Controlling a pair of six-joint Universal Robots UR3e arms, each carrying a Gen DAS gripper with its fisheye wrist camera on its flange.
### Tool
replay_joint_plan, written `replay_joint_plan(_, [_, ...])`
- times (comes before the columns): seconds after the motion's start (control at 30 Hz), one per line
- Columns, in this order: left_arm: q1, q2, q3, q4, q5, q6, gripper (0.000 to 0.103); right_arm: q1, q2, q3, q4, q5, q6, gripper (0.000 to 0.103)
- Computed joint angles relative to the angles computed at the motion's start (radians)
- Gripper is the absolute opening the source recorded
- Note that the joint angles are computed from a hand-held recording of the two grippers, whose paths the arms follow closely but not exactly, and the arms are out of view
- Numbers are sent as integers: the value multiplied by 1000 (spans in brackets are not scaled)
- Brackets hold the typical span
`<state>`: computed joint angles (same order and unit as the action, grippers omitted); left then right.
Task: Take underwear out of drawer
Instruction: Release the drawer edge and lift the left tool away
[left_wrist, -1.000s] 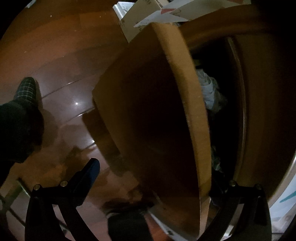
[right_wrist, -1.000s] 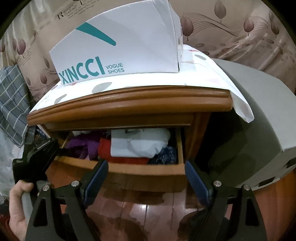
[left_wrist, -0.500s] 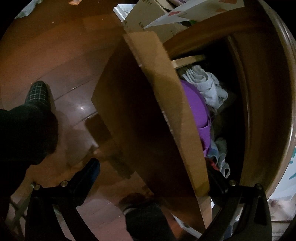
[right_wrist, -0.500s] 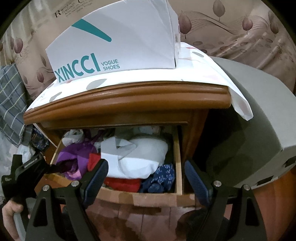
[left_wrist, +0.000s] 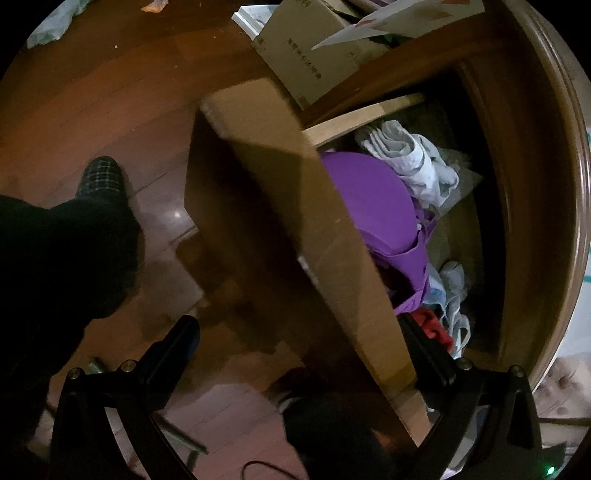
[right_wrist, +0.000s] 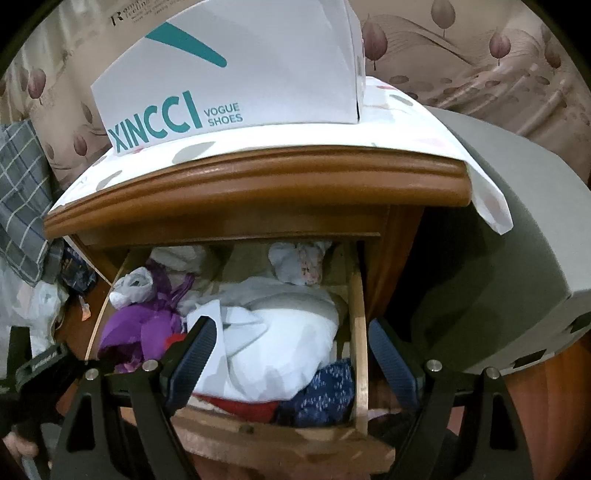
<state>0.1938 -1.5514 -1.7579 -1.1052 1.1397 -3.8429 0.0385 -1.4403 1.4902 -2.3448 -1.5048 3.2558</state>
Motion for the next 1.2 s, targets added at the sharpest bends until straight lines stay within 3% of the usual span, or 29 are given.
replay_joint_plan(0.47, [6, 18, 35, -88, 41, 70, 103, 15, 36, -40, 56, 4, -27, 87])
replay_joint_plan(0.87, [-218, -99, 310, -159, 452, 128, 102, 10, 57, -52, 122, 31, -53, 87])
replay_joint_plan(1.07, [-288, -144, 412, -145, 569, 185, 102, 17, 78, -71, 153, 41, -65, 87])
replay_joint_plan(1.2, [-307, -172, 478, -180, 597, 218, 102, 28, 88, -88, 167, 29, -75, 87])
